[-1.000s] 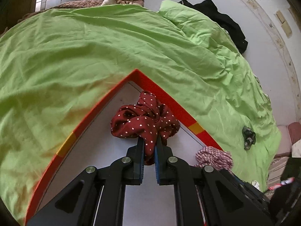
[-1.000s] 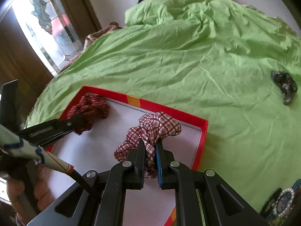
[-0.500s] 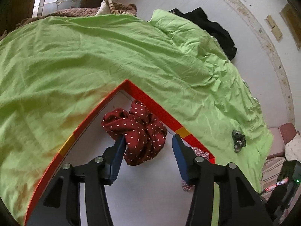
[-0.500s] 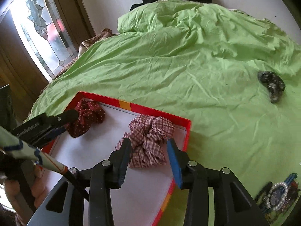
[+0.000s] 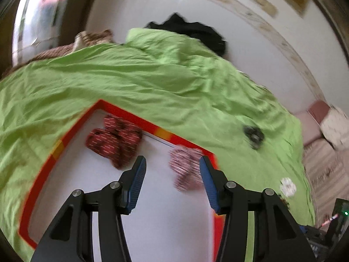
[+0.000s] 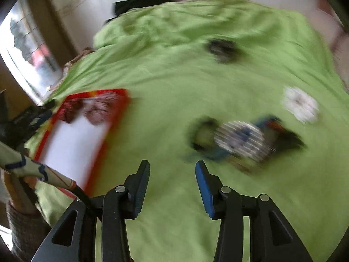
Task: Organize jewelry
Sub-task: 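Carry both scrunchies into the white tray and open both tools, then grasp black beaded bracelet with left tool while right tool grasps black hair claw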
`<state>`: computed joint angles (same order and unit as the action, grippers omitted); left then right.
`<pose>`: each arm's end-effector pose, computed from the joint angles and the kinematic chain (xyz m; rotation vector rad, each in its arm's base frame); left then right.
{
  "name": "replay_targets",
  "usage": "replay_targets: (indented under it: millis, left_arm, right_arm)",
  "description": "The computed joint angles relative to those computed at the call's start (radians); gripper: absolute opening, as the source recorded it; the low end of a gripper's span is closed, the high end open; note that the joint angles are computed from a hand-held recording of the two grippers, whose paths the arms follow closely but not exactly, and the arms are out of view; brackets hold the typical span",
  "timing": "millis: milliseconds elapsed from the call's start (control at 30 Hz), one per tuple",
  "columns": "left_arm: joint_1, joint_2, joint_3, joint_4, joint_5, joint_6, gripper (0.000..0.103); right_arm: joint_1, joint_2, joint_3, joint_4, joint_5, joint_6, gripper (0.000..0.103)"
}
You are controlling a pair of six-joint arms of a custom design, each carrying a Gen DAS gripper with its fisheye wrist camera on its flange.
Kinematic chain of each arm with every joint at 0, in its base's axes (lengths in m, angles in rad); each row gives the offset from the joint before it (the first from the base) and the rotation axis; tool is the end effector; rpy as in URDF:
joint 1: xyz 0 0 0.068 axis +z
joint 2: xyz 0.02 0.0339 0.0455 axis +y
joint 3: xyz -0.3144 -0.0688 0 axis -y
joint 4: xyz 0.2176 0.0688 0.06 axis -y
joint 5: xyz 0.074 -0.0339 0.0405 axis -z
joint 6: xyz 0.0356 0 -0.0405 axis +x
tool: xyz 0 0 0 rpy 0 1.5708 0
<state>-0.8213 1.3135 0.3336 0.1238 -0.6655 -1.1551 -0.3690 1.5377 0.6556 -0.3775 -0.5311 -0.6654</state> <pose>0.1373 -0.1153 0.1932 -0.6459 2.1240 -0.2678 0.2175 -0.0648 0.1982 -0.4907 2.5400 0.4105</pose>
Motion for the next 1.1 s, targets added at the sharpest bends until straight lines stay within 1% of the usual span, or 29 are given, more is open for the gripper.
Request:
replay_targets:
  millis: [100, 200, 300, 333, 400, 600, 733, 800, 867, 967, 1033, 1100]
  left_arm:
    - [-0.14, 0.069, 0.077, -0.06, -0.055, -0.076, 0.051]
    - [-0.25, 0.181, 0.163, -0.106, -0.048, -0.149, 0.051]
    - [-0.316, 0.316, 0.275, -0.156, -0.006, -0.174, 0.051]
    - [-0.323, 0.368, 0.328, -0.179, 0.023, -0.17, 0.051]
    - [-0.32, 0.424, 0.392, -0.194, 0.069, -0.152, 0.051]
    - [-0.236, 0.548, 0.555, -0.183, 0.206, -0.052, 0.051]
    - [-0.154, 0.616, 0.65, -0.199, 0.295, 0.01, 0.051]
    - [-0.125, 0.655, 0.692, -0.204, 0.338, 0.038, 0.051]
    - [-0.094, 0.71, 0.75, -0.214, 0.39, 0.075, 0.051]
    - [-0.056, 0.772, 0.802, -0.201, 0.452, 0.107, 0.051]
    - [-0.034, 0.811, 0.838, -0.195, 0.483, 0.129, 0.051]
    - [-0.019, 0.846, 0.874, -0.202, 0.503, 0.151, 0.051]
  right_arm:
    - [-0.272, 0.089, 0.079, -0.103, -0.034, -0.19, 0.047]
    - [-0.46, 0.197, 0.173, -0.165, -0.053, -0.302, 0.047]
    - [-0.571, 0.308, 0.276, -0.228, -0.072, -0.356, 0.048]
    - [-0.598, 0.341, 0.305, -0.248, -0.079, -0.368, 0.048]
    - [-0.64, 0.401, 0.36, -0.294, -0.096, -0.401, 0.048]
    - [-0.673, 0.5, 0.441, -0.371, -0.128, -0.446, 0.048]
    - [-0.66, 0.544, 0.486, -0.392, -0.151, -0.442, 0.048]
    - [-0.628, 0.555, 0.495, -0.385, -0.164, -0.41, 0.049]
    - [-0.596, 0.569, 0.51, -0.391, -0.176, -0.38, 0.052]
    - [-0.537, 0.576, 0.519, -0.39, -0.202, -0.323, 0.056]
    - [-0.494, 0.574, 0.516, -0.369, -0.221, -0.276, 0.061]
    - [-0.451, 0.57, 0.506, -0.334, -0.236, -0.219, 0.063]
